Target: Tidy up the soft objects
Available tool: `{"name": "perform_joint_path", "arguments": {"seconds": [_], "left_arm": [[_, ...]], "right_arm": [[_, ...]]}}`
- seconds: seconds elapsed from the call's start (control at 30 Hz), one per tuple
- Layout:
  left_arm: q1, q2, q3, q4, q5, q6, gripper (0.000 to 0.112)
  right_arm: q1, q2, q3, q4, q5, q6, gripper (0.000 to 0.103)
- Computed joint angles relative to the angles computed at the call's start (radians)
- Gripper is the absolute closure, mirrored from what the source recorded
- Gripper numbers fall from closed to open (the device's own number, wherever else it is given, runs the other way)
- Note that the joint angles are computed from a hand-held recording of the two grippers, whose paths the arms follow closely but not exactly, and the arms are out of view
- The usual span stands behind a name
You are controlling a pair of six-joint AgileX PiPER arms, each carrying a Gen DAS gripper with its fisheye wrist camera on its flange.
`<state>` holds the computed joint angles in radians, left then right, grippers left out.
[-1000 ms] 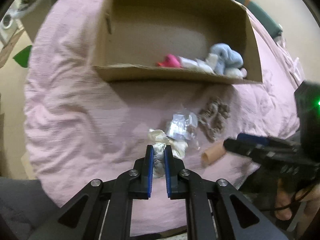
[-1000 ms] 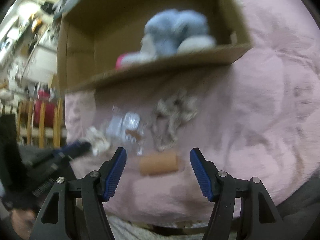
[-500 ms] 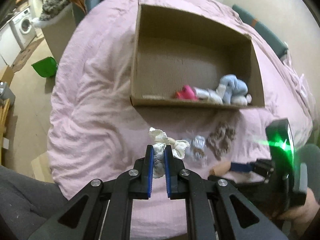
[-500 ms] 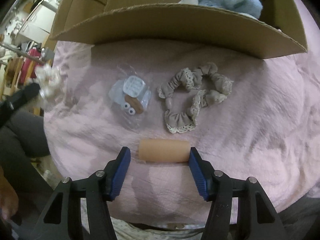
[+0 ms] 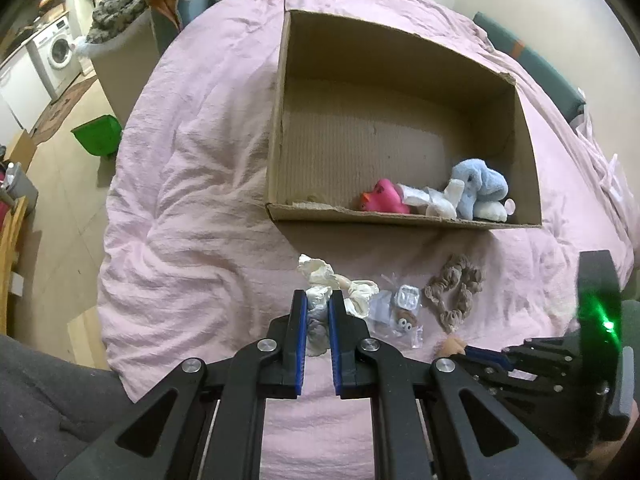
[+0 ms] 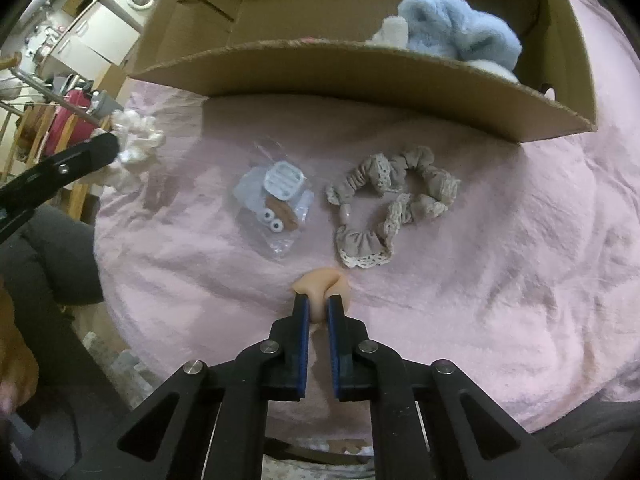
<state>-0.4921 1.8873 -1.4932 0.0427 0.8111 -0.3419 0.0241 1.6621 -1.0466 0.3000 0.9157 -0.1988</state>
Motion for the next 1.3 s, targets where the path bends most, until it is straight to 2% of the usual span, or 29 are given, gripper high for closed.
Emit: {"name": "perform_joint_path", "arguments": {"seconds": [0.43,0.7,0.9,1.03,1.13,1.23,1.3], "left_arm": [[0.005,-0.081,0.06,0.059,-0.051,-0.05,0.103],[0.002,-0.119,0.037,0.031,-0.07,0.018,0.103],[0.007,-0.069,-0.111,0.051,-0.031,0.04,0.103],[0.0,0.014,-0.251,0.098,0.006,0.056,0.103],[0.005,0.081,-0.331,0.099,0.008,0.072,0.103],[0.02,0.165,-0.413,0.034,0.027,0.131,0.103],[0.016,0.192,-0.416,0.063,0.008,0.107,0.103]], "right_arm": [[-0.138,-0.2,0.049,0.176,0.03,-0.152,0.093],[-0.249,-0.271,-0.008,0.307,0.043,-0.242,0.093],[-0.282,-0.208,-0.124,0.338,0.062,-0.264,0.093],[-0.272,-0.142,-0.197,0.338,0.04,-0.266,0.093],[-0.257,-0.089,-0.227,0.335,-0.008,-0.261,0.093],[-0.249,-0.032,-0.227,0.336,-0.067,-0.253,0.092],[-0.244,0.007,-0.232,0.316,-0.084,-0.226,0.092]]}}
